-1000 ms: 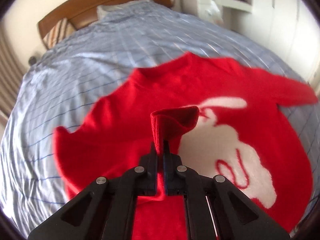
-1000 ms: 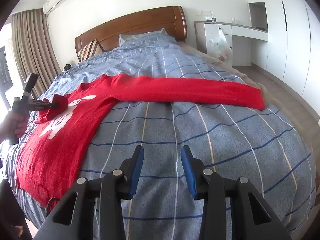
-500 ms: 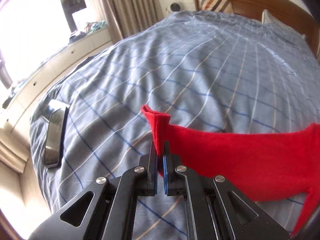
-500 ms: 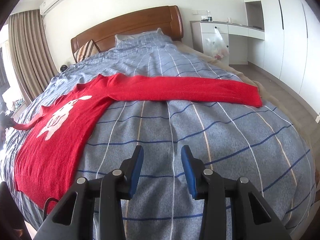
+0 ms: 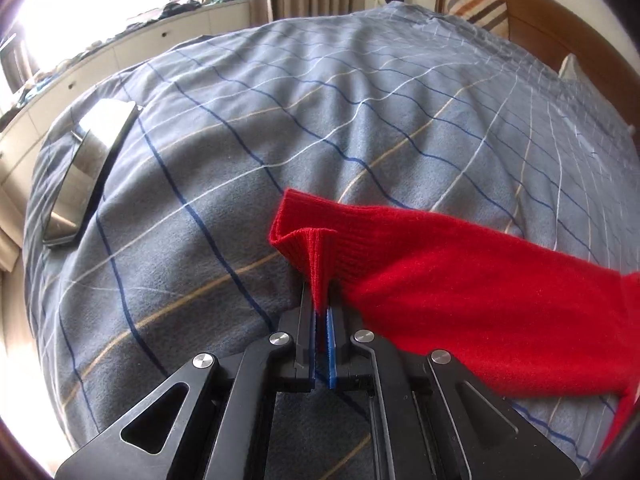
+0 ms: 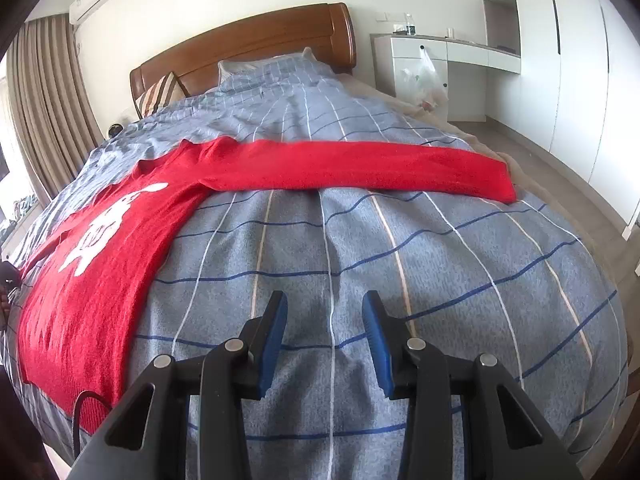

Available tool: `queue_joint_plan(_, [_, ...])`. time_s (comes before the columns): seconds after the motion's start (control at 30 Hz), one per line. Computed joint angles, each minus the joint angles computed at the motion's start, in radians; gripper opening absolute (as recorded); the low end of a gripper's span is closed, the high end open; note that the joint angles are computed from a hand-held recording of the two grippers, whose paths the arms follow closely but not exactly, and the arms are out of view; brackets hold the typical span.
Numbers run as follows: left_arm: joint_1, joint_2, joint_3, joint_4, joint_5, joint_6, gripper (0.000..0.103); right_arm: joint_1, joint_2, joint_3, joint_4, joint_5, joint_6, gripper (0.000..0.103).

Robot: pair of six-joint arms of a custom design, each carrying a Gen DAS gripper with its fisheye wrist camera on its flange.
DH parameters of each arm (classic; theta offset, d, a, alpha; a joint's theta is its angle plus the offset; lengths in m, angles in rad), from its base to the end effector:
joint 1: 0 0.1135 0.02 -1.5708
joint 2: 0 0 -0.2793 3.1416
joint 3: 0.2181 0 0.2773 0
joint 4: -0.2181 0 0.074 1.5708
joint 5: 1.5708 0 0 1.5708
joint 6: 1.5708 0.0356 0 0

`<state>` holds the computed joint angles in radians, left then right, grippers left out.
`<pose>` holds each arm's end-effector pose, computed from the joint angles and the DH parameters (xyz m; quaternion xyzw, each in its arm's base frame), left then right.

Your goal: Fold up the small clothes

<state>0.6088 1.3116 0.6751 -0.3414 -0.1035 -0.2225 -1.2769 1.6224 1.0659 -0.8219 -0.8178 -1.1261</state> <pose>0.2136 0.1534 0.1801 -0.3995 0.8677 0.1045 0.2768 0.1160 -0.2938 0.2038 0.0307 0.9136 0.0607 0.4009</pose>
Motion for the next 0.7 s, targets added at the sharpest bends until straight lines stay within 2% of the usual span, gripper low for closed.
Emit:
queue_joint_plan(0.17, [0.009,-0.005,-0.019,0.035,0.020,0.005,0.006,0.000,0.010,0.008,0.010,0.002,0.019,0.039])
queue_joint_plan(0.27, [0.037,-0.027,-0.029,0.037,0.066,0.013,0.008,-0.001,0.011,0.009,0.012,-0.001,0.019,0.039])
queue_joint_plan(0.3, [0.047,-0.048,-0.036,0.025,0.079,0.024,0.012,-0.003,0.010,0.008,0.014,-0.003,0.019,0.039])
queue_joint_plan(0.37, [0.057,-0.087,-0.043,-0.006,0.091,0.042,0.029,-0.008,0.009,0.008,0.016,-0.012,0.022,0.039])
queue_joint_plan(0.43, [0.068,-0.147,-0.055,-0.046,0.101,0.061,0.061,-0.018,0.010,0.013,0.017,-0.026,0.028,0.044])
queue_joint_plan(0.5, [0.079,-0.230,-0.073,-0.094,0.103,0.080,0.073,-0.028,0.010,0.018,0.025,-0.039,0.044,0.051])
queue_joint_plan(0.7, [0.057,-0.578,-0.118,-0.328,0.201,0.136,0.084,-0.056,-0.036,-0.001,0.049,-0.091,0.058,0.063])
